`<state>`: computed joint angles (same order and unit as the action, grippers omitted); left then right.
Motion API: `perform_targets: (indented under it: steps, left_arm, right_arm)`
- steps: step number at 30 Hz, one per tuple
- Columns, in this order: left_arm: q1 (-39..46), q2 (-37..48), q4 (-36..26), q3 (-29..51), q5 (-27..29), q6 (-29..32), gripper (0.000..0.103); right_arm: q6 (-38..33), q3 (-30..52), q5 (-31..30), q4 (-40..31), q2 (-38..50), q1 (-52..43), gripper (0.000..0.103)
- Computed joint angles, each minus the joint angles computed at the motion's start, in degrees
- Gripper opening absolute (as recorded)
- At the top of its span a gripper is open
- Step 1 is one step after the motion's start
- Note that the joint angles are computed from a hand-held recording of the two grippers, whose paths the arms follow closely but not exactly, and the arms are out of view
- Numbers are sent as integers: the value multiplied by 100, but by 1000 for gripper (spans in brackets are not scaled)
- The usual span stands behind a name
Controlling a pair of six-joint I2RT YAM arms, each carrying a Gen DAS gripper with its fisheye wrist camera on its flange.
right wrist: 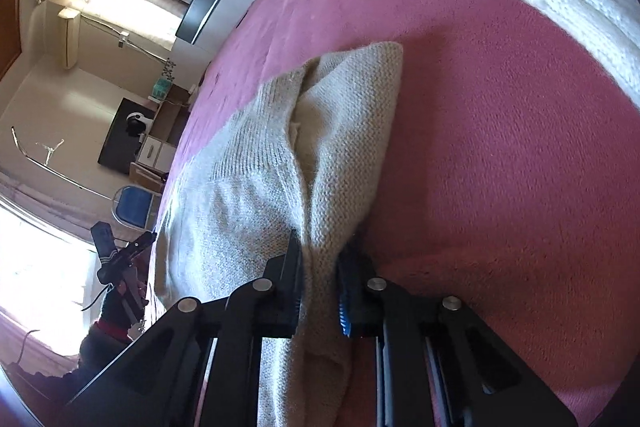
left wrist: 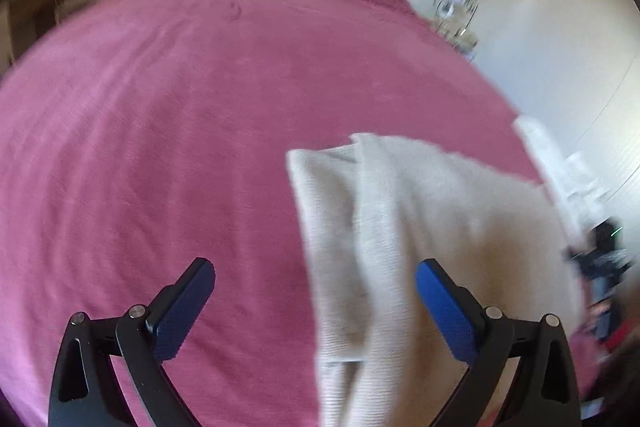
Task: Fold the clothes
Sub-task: 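Grasp the sweater edge with both tools and lift it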
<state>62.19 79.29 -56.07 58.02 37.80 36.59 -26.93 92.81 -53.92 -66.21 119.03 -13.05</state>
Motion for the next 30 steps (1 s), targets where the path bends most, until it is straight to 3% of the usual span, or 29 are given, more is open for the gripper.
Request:
perform_targets:
  steps: [4, 7, 11, 16, 19, 22, 25, 30]
  left_arm:
    - [178, 902, -494, 327, 373, -89, 103]
    - [410, 1381, -949, 509, 771, 266, 103]
    - [120, 2000, -1637, 945, 1229, 647, 103]
    - [-862, 1858, -879, 802, 1029, 2, 103]
    - [-1067, 1720, -410, 759, 537, -269, 99]
    - [-1183, 1618, -51, 724, 31, -418, 30]
    - [-846, 2040, -394, 956, 444, -315, 21]
    - [-1060, 1606, 133, 534, 273, -536, 15]
  right_arm:
    - [-352, 201, -7, -346, 172, -239, 16]
    - [-685, 421, -26, -662, 382, -455, 16]
    - [-807, 514, -40, -776, 494, -541, 16]
    - [-789, 523, -59, -777, 527, -551, 16]
    - [-855, 633, -39, -881, 590, -571, 16]
    - [-844, 697, -63, -925, 626, -555, 16]
    - [-839, 690, -65, -893, 623, -552, 16]
    - [-867, 604, 41, -728, 532, -546, 16]
